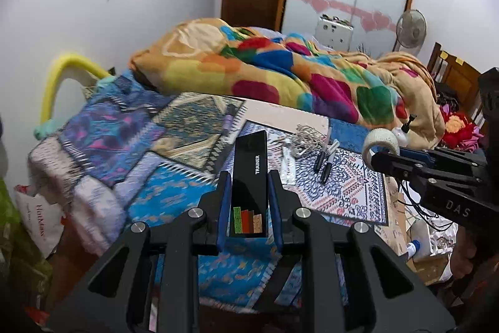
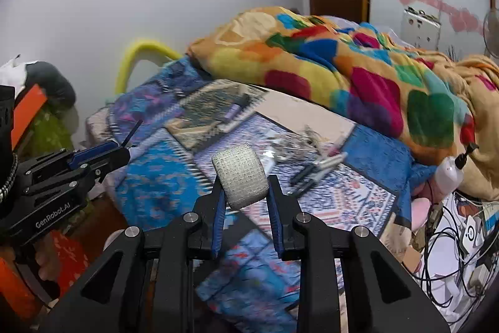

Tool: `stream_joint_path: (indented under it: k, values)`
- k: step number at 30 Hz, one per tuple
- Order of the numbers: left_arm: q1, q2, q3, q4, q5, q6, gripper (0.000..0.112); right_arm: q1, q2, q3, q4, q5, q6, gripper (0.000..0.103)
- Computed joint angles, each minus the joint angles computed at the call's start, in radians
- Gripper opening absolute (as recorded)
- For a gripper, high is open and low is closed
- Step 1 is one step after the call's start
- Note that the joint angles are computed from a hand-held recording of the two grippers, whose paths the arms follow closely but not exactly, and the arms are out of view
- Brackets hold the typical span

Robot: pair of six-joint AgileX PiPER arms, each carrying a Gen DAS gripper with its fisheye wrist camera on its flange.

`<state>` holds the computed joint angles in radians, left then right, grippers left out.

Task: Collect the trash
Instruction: 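Carry the box and tape roll with both tools over the white bucket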

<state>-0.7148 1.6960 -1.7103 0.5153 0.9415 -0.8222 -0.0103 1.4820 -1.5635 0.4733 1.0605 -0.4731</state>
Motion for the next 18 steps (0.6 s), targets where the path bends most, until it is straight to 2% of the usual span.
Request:
stream_joint_path:
  k: [11, 18]
  values:
    - [-0.070, -0.380, 0.359, 0.167, 0.123, -0.196, 0.023, 0.273, -0.107, 0.045, -0.099, -0.030, 0.163, 0.023]
    - [0.010, -0.596, 0.594, 0.138, 0.144, -0.224, 0.023, 0.495, -0.076, 0.056, -0.197, -0.061, 0.285, 0.023]
